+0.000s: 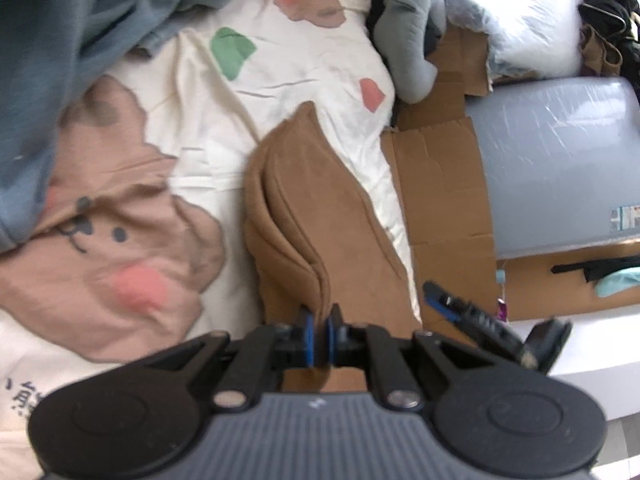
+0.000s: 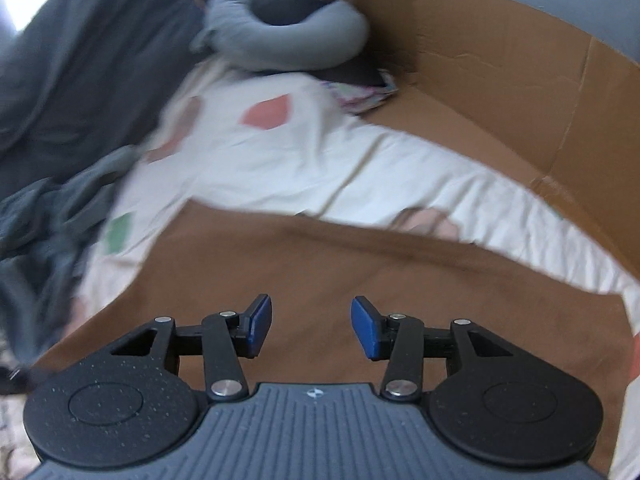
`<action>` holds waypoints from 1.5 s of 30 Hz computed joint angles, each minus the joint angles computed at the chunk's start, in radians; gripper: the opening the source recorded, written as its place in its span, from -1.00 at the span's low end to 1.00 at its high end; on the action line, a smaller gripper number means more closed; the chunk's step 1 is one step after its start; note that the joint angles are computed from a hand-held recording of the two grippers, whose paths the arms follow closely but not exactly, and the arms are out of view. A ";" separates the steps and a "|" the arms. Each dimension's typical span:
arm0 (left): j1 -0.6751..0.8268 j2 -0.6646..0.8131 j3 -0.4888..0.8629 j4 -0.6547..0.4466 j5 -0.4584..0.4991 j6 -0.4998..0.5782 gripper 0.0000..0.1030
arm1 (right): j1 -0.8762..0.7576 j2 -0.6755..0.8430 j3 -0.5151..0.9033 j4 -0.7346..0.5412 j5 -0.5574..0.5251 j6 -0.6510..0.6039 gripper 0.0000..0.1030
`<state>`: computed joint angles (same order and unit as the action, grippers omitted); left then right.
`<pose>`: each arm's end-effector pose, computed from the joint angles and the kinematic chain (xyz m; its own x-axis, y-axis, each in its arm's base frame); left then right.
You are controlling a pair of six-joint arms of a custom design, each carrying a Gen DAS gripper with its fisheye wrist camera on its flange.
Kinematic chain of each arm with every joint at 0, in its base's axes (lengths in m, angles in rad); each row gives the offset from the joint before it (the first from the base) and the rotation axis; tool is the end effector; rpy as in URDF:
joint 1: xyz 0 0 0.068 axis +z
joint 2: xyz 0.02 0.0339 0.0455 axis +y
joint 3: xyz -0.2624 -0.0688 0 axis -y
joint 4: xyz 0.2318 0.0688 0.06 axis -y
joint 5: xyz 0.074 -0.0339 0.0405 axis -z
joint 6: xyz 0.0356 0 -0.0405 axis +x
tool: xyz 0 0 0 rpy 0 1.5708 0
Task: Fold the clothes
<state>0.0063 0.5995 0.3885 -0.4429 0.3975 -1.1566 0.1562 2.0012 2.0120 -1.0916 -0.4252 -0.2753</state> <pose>0.1275 -0.0130 0.2067 -0.5208 -0.8474 -0.1039 -0.4355 0.3683 -0.8214 0.4034 0.0784 0.3206 -0.7481 -0.3685 -0.5518 -0.5579 0.7996 0.2223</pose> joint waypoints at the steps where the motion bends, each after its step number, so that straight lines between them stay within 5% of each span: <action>1: -0.004 0.017 0.010 0.003 0.001 -0.002 -0.87 | -0.004 -0.028 -0.032 -0.019 -0.028 -0.015 0.00; 15: -0.091 0.222 0.146 0.079 -0.008 -0.077 -0.86 | 0.093 -0.381 -0.445 -0.009 -0.239 -0.146 0.01; 29: -0.224 0.349 0.211 0.212 -0.053 -0.163 -0.85 | 0.264 -0.487 -0.578 0.200 -0.057 -0.036 0.10; 32: -0.242 0.363 0.221 0.226 -0.060 -0.174 -0.85 | 0.286 -0.478 -0.583 0.226 -0.007 -0.018 -0.01; 36: -0.235 0.373 0.266 0.170 -0.059 -0.110 -0.50 | 0.295 -0.477 -0.599 0.249 0.035 -0.026 -0.92; 41: -0.166 0.339 0.289 0.094 -0.078 -0.023 0.32 | 0.272 -0.471 -0.593 0.246 0.019 -0.038 -0.96; 45: -0.104 0.394 0.296 0.075 -0.048 0.036 0.43 | 0.270 -0.472 -0.592 0.243 0.008 -0.046 -0.96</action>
